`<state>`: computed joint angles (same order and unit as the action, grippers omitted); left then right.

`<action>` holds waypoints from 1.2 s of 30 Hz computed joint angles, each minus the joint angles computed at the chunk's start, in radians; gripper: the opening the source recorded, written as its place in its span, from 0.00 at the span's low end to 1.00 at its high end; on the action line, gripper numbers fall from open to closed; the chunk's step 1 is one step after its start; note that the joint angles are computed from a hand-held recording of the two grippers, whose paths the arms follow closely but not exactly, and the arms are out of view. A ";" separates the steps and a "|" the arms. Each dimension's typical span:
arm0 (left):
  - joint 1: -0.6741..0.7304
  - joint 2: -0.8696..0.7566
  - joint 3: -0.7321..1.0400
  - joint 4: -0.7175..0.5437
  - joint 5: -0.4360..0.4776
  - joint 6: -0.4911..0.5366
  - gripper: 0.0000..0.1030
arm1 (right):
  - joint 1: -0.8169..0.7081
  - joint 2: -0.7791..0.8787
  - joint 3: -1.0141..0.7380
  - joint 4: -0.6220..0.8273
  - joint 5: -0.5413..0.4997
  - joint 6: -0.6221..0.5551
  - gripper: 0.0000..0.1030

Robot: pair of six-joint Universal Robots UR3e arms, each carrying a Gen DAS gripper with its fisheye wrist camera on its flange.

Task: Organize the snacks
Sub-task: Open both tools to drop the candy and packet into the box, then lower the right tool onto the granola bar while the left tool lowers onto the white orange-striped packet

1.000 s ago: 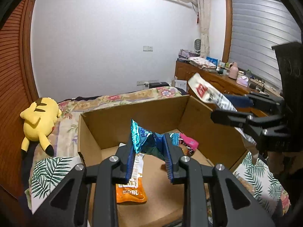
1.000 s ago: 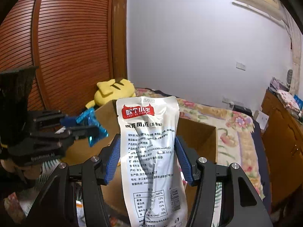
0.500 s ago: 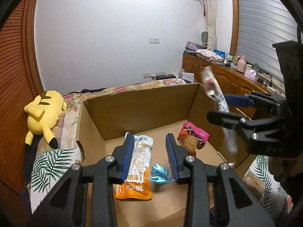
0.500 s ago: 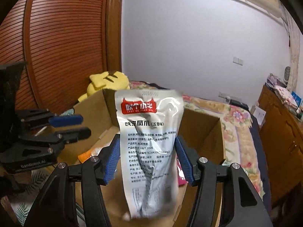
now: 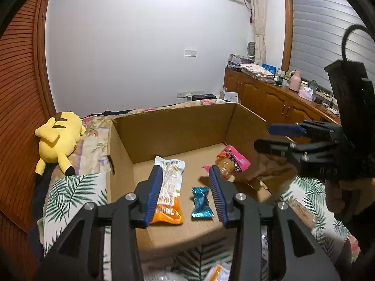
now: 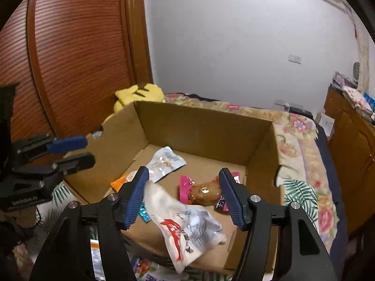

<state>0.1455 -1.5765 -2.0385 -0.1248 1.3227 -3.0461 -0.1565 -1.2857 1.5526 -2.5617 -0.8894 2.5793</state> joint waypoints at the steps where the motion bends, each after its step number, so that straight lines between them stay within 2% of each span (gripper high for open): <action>1: 0.002 0.026 -0.023 -0.002 -0.006 -0.003 0.40 | -0.011 -0.021 0.011 0.011 0.011 -0.004 0.62; 12: -0.025 0.231 -0.173 -0.041 0.007 -0.009 0.44 | -0.211 -0.305 0.249 0.106 0.132 -0.092 0.62; 17: -0.058 0.299 -0.239 -0.046 0.028 -0.022 0.45 | -0.335 -0.471 0.407 0.208 0.175 -0.226 0.62; 21: -0.095 0.315 -0.282 -0.027 0.061 -0.038 0.45 | -0.392 -0.549 0.530 0.220 0.146 -0.322 0.62; 26: -0.128 0.309 -0.324 -0.011 0.094 -0.063 0.45 | -0.429 -0.540 0.625 0.220 0.113 -0.381 0.62; 36: -0.169 0.275 -0.379 0.001 0.127 -0.107 0.45 | -0.406 -0.377 0.687 0.081 0.019 -0.370 0.61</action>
<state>-0.0238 -1.3014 -2.4173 -0.1234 1.4494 -3.1527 -0.5628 -1.6626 2.2399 -2.4806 -0.8700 2.2096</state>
